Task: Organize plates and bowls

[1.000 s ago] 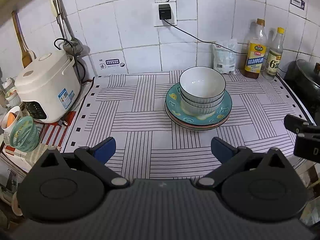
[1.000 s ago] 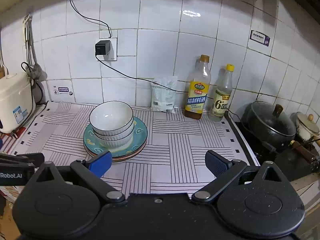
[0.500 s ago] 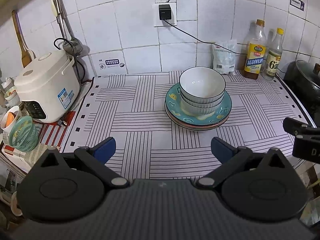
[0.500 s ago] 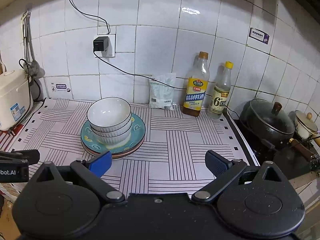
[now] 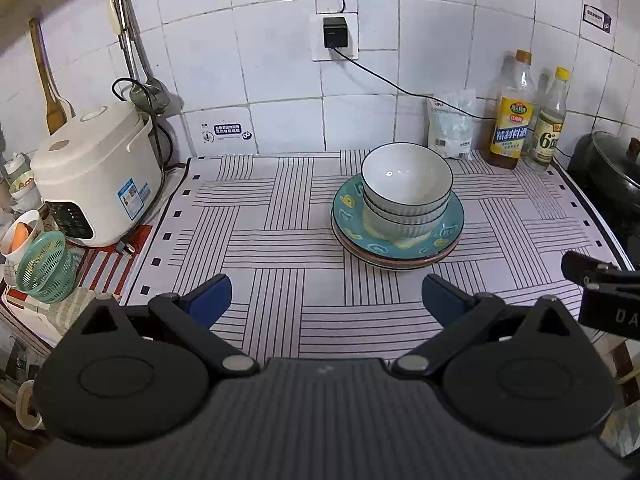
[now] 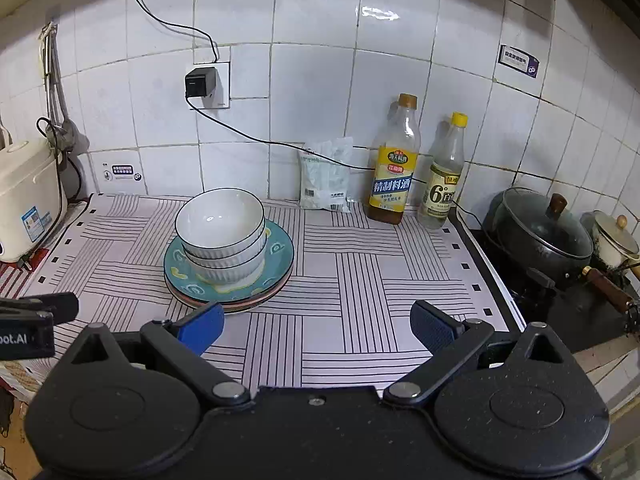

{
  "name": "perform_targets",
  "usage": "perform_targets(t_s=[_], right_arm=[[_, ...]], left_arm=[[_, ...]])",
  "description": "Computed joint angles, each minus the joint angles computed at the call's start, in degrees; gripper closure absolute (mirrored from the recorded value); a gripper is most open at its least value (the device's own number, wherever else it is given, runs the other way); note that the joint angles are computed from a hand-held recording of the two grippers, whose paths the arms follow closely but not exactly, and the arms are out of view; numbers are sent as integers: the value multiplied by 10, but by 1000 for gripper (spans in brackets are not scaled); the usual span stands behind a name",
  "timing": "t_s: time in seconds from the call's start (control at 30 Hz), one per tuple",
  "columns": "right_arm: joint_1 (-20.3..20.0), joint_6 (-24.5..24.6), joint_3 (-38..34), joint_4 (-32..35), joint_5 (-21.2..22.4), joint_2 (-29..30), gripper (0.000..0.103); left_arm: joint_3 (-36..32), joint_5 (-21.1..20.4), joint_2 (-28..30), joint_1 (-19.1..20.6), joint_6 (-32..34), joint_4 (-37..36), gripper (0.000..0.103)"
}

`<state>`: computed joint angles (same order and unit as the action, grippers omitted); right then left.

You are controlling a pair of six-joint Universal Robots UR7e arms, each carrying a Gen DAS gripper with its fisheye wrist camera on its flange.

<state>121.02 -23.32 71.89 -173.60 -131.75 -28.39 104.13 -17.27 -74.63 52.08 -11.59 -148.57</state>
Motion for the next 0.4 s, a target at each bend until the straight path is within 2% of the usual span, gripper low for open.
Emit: perform_targets(t_s=[0.17,0.27,0.4], right_arm=[[-1,9,0,8,-2,0,2],[-1,11,0,11,-3,0,2],[-2,9,1,12,-4,1,2]], left_arm=[[3,5,4,-1,20,-25,0],[11,21,15,-6,83,-105,0],[10,22,14,-7,85,-100,0]])
